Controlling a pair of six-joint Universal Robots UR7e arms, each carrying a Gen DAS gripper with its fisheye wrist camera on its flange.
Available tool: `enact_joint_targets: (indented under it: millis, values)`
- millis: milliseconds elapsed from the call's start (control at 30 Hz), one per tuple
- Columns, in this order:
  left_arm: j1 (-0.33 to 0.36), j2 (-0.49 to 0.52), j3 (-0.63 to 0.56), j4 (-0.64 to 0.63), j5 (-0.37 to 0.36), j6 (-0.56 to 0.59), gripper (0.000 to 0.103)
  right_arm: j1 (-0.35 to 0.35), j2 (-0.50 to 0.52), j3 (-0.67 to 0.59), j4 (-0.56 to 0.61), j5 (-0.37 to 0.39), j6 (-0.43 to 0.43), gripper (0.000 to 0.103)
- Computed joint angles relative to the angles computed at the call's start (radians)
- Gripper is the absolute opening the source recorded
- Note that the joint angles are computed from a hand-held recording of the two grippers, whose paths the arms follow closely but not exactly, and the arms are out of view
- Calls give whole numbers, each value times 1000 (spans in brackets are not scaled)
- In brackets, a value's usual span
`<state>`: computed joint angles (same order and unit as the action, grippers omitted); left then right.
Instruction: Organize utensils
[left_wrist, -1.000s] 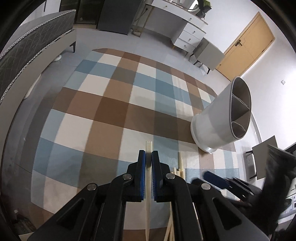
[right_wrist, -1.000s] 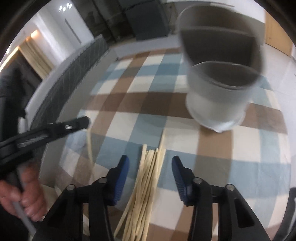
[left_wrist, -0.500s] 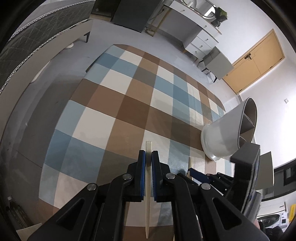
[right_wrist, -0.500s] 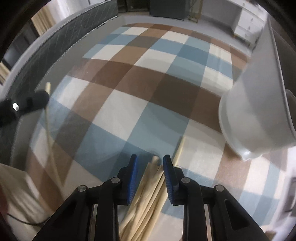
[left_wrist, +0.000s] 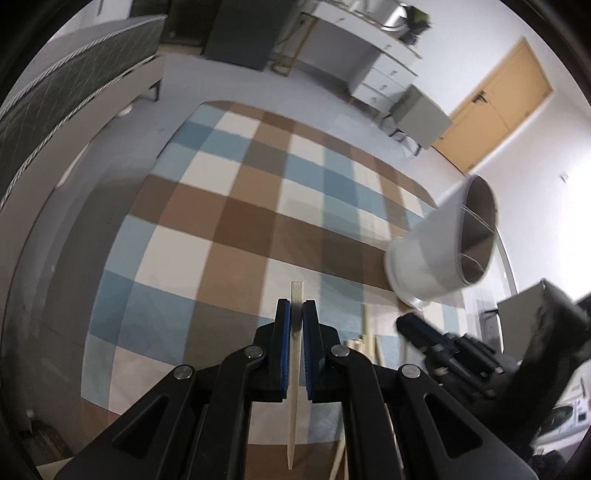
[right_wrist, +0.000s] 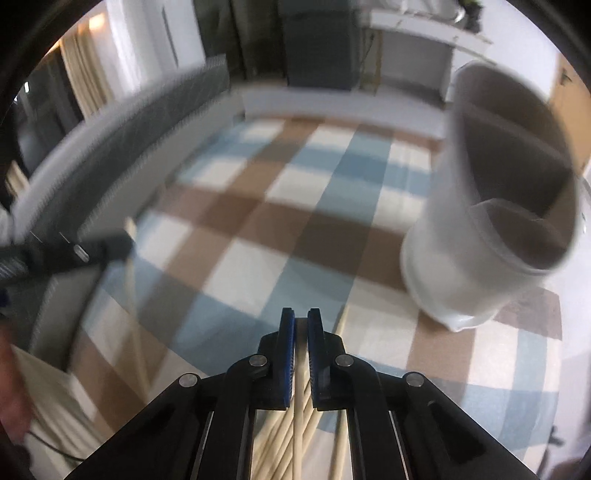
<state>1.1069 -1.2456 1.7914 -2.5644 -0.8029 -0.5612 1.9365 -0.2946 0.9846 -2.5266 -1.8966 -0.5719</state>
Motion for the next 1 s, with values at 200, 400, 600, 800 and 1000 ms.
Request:
enact_joint_targets:
  millis: [200, 400, 600, 800, 1000]
  values:
    - [-52, 14, -3, 10, 33, 64, 2, -23, -150, 230, -278, 162, 19, 6]
    - [-99, 38, -48, 88, 62, 72, 2, -30, -214, 313, -404, 232, 36, 6]
    - [-137, 81, -122, 152, 82, 114, 1, -36, -247, 321, -478, 289, 31, 6]
    - [-153, 131, -197, 182, 93, 177, 1, -42, -241, 255, -509, 334, 36, 6]
    - [-155, 151, -252, 204, 66, 183, 1, -49, -215, 163, -504, 369, 34, 6]
